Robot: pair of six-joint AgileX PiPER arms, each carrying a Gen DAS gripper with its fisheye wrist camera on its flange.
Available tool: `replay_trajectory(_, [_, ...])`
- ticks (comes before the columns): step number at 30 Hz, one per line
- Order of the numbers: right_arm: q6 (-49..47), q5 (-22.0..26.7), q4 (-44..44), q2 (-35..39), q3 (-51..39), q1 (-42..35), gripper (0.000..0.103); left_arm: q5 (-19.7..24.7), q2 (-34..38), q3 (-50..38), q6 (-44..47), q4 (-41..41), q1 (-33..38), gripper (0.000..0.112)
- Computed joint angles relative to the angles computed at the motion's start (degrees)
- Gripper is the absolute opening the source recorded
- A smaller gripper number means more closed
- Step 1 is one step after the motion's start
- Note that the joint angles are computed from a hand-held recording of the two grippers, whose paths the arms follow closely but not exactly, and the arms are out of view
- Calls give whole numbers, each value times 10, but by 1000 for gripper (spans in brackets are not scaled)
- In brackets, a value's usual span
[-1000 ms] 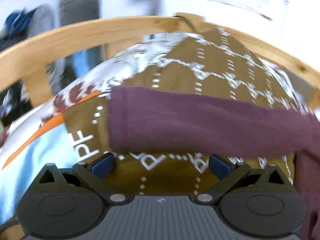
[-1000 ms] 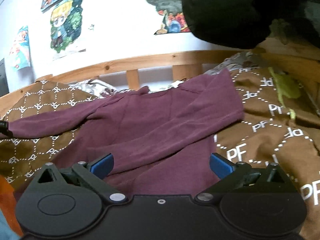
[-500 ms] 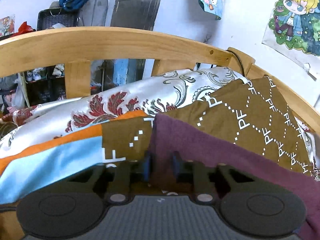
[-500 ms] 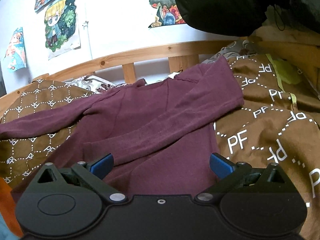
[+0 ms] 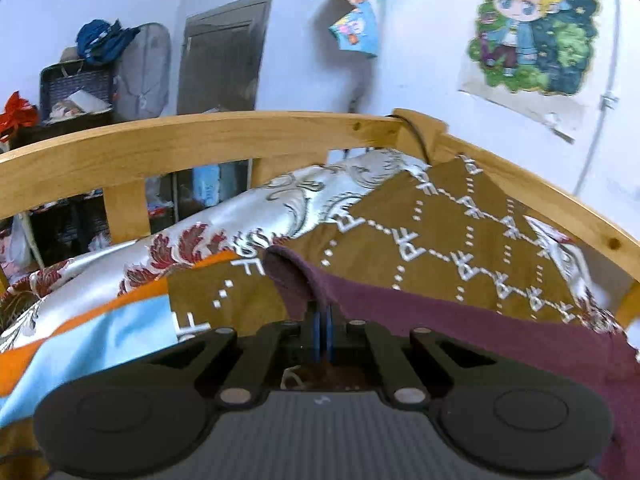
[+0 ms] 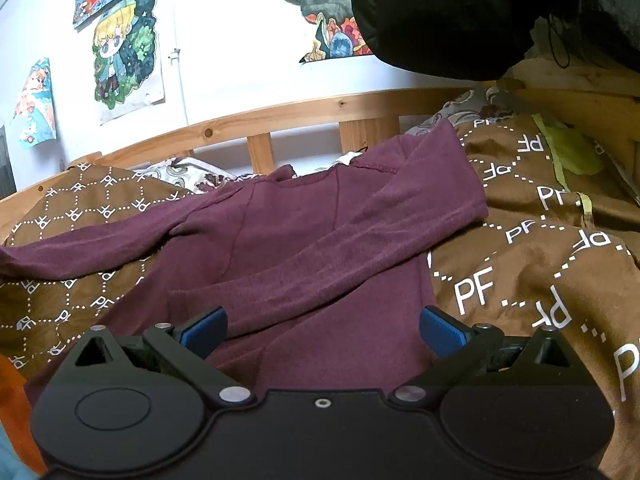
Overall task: Fold small clothes
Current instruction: 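Lift the sleeve with the left tool, lay it across the body, release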
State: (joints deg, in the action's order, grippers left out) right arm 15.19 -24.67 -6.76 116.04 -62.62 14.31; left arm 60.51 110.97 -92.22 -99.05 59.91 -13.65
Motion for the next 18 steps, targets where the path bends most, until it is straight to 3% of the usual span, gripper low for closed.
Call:
replay_trajectory(4, [13, -2, -8, 0, 1, -3, 102, -13, -7, 25, -26, 69, -33, 1])
replay_trajectory(9, [20, -4, -14, 0, 1, -3, 102, -67, 4, 15, -35, 188, -66, 1])
replay_trajectory(13, [23, -8, -17, -2, 4, -4, 102, -180, 20, -14, -16, 271, -73, 1])
replay_trajectory(18, [29, -18, -19, -8, 12, -9, 102, -288, 49, -59, 20, 306, -96, 1])
